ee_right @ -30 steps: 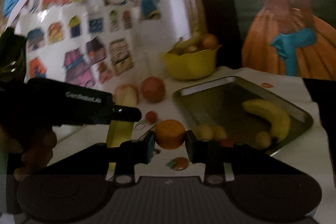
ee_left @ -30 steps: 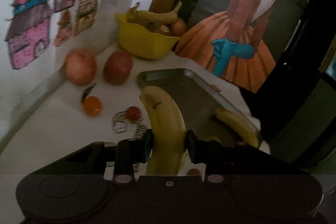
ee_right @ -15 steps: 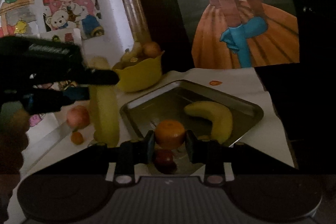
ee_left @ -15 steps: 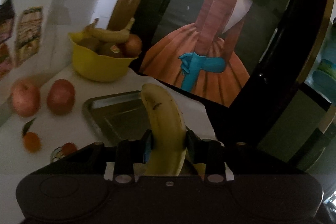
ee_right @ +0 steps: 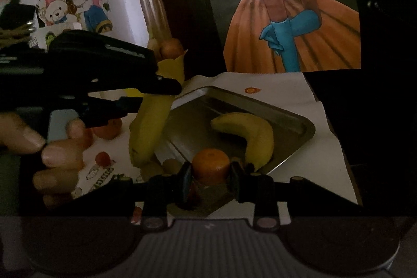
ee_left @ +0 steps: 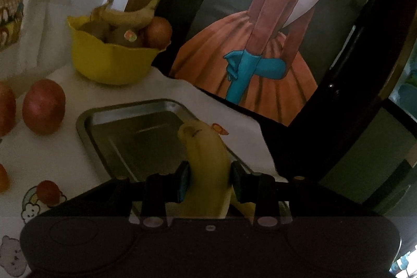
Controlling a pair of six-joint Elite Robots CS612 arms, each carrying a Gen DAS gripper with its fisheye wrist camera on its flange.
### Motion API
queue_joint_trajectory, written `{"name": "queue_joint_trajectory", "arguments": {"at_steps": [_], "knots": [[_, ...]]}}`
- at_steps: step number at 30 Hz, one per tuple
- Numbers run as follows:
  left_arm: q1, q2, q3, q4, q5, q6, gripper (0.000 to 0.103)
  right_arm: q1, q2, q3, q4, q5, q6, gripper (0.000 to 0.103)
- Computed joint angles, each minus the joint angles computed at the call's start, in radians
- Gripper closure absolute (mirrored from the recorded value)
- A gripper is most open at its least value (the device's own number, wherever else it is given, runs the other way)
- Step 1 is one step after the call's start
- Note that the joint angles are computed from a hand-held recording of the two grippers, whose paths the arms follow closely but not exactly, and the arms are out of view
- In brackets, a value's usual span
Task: Organize fruits
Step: 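Carry the banana and mandarin over the metal tray with both tools, then open the left tool to drop the banana while the right tool releases the mandarin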
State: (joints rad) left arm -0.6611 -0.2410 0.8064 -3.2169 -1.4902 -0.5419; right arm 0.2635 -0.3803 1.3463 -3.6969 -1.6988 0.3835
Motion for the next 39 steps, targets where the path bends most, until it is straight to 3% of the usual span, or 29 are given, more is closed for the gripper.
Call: {"name": "queue_joint_trajectory", "arguments": {"at_steps": [9,15,27,39], "knots": [[0.003,0.039,-0.070,0.109,-0.008,0.013,0.066,0.002,-0.003,-0.001,0.026,-0.010,-0.009,0.067],[-0.001,0.044,-0.074,0.105,0.006,0.038,0.065,0.003,-0.003,-0.002,0.035,-0.020,-0.008,0.064],[-0.009,0.030,-0.032,-0.006,0.062,0.041,0.023,0.008,0.005,-0.002,-0.038,-0.055,-0.011,0.033],[-0.021,0.019,0.007,-0.126,0.149,0.056,0.003,0.015,0.012,-0.007,-0.081,-0.105,-0.022,0.013]]}}
